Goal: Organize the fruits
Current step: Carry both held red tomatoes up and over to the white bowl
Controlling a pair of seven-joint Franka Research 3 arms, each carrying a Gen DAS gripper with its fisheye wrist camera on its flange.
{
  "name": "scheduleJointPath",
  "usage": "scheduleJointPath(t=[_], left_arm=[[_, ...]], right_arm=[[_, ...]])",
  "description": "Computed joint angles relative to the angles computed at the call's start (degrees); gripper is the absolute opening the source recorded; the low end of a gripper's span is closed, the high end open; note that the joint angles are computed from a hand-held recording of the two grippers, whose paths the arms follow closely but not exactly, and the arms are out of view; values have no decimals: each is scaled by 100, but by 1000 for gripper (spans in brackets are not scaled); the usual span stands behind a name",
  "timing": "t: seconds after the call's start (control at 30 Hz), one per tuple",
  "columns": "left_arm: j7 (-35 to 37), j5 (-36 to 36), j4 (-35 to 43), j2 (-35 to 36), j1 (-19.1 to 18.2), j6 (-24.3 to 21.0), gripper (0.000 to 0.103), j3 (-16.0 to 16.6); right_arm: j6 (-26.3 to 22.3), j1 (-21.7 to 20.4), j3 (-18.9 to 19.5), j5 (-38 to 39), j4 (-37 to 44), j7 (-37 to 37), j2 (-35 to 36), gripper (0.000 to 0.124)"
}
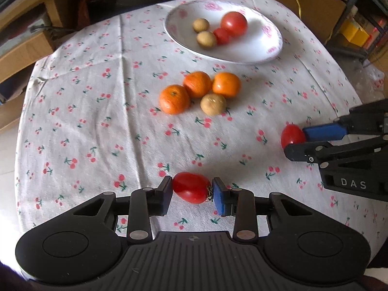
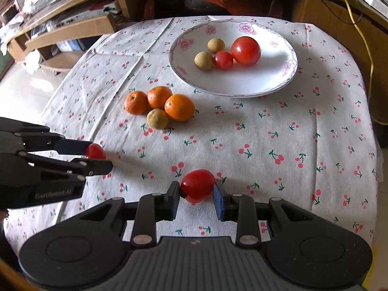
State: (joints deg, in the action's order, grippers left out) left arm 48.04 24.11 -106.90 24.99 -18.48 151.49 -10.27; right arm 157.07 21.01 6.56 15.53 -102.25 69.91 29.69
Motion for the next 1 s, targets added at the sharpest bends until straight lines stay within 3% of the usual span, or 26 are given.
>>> scheduleJointPath(t=[0.3, 0.43, 0.53, 0.63, 1.0], left_arm=[[117, 23, 107, 88, -11, 35, 48, -11], [33, -33, 99, 85, 2, 119, 61, 22], [-22, -65, 79, 63, 26, 187, 64, 30], [-69, -21, 108, 83, -14, 112, 63, 54], [10, -49, 134, 100, 17, 28, 45, -11]], right_arm=[[-138, -31, 9, -26, 30, -89, 38, 29], [-145, 22, -29, -56, 66, -35, 87, 29], [-173, 8, -14, -10, 114, 13, 114, 30], [-212, -58, 37, 97, 152, 4, 135, 30], [-74, -2, 2, 5, 69, 24, 110, 29]])
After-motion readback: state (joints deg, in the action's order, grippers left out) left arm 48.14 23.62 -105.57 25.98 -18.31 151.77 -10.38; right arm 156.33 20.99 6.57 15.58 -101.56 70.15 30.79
